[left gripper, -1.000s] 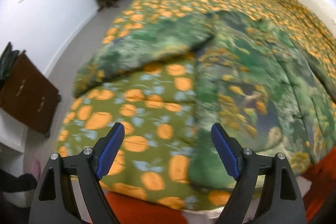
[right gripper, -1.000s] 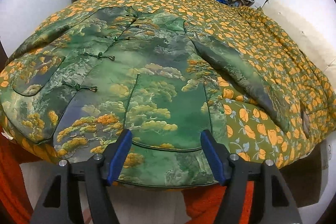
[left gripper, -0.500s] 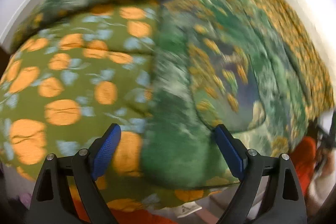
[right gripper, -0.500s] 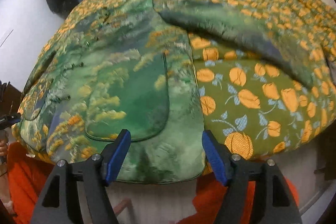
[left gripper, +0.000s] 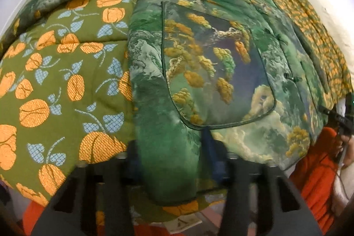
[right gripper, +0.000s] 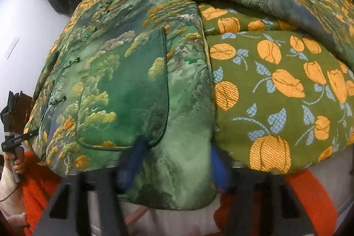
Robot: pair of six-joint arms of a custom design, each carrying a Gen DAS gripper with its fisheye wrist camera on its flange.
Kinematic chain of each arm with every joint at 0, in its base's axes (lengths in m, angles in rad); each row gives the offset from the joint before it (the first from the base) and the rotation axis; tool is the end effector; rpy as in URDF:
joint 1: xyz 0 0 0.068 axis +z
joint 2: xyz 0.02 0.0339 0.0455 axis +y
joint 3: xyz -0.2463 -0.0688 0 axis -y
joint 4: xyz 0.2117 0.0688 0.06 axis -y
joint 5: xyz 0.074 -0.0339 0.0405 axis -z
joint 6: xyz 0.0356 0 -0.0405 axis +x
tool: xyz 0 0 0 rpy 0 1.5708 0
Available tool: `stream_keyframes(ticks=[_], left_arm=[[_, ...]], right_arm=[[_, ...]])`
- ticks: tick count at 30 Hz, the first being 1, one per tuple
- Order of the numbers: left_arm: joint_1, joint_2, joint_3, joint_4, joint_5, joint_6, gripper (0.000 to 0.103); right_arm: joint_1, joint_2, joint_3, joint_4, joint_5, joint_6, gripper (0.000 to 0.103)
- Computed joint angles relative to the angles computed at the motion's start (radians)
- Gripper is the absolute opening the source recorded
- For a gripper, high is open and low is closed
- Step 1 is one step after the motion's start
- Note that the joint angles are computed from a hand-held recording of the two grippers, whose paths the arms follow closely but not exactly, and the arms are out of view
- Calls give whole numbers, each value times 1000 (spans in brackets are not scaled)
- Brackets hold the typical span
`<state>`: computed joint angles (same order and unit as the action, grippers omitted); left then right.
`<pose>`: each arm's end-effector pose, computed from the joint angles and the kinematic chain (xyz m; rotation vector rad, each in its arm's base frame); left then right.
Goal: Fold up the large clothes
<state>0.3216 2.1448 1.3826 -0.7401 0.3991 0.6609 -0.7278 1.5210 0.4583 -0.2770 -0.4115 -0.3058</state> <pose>0.3417 0.0993 0.1110 0.5020 2.8131 -0.4634 0.1495 -0.1142 0.0999 0.5053 2.6740 0.3376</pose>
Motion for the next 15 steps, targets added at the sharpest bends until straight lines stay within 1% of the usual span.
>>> stream_keyframes(ticks=[1, 2, 4, 8, 13, 15], left_arm=[[-2, -8, -3, 1, -2, 0, 27], [-3, -11, 6, -3, -5, 0, 23], [0, -13, 21, -14, -3, 6, 19], [0, -60, -37, 23, -1, 17, 16], [19, -100, -77, 3, -7, 68, 16], [23, -116, -106, 18, -12, 85, 16]], right_arm=[[2, -20, -4, -8, 12, -4, 25], [17, -46, -11, -9, 39, 4, 20], [13, -64, -7, -27, 41, -3, 19], [23, -107, -15, -47, 64, -11, 17], [20, -172, -17, -116, 82, -20, 16], [20, -193, -24, -130, 92, -26, 16]])
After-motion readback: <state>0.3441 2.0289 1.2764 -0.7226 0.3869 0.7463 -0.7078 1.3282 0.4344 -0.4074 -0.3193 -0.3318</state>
